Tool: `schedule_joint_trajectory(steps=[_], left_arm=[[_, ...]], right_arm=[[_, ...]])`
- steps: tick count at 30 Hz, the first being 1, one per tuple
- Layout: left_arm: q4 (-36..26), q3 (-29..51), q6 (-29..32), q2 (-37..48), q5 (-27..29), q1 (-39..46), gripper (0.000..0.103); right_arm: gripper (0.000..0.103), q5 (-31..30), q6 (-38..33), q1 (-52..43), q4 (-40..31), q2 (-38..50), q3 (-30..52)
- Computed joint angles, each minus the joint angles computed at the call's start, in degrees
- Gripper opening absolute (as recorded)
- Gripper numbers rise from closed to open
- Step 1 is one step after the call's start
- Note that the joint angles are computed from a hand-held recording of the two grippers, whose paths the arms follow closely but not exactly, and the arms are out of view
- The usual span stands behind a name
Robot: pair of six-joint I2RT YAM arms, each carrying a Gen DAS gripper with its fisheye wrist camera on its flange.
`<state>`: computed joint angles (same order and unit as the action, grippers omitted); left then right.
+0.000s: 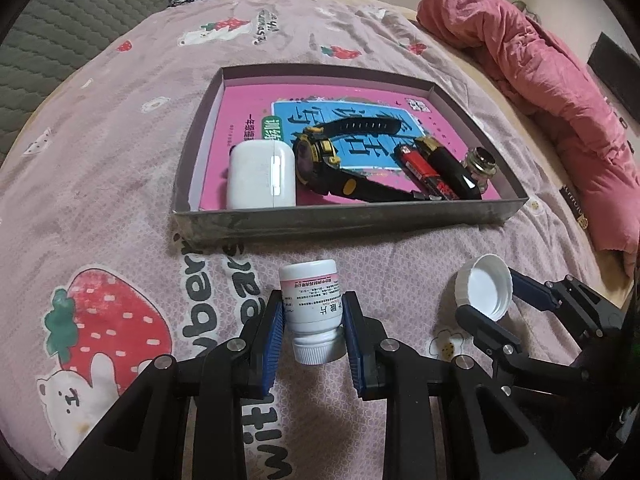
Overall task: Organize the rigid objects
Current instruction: 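Lift the pill bottle with the left tool while the right tool holds the white cap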
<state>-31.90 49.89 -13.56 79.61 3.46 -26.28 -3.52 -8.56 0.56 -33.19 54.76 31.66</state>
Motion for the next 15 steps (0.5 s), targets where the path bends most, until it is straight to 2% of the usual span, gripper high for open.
schedule_joint_trajectory(steps=[15], left_arm=[[-1.5, 1.7, -0.2, -2.9, 0.7, -0.5, 0.029]], right_arm=[[0.051, -1.2, 0.3, -0.8, -3.0, -2.1, 2.7]])
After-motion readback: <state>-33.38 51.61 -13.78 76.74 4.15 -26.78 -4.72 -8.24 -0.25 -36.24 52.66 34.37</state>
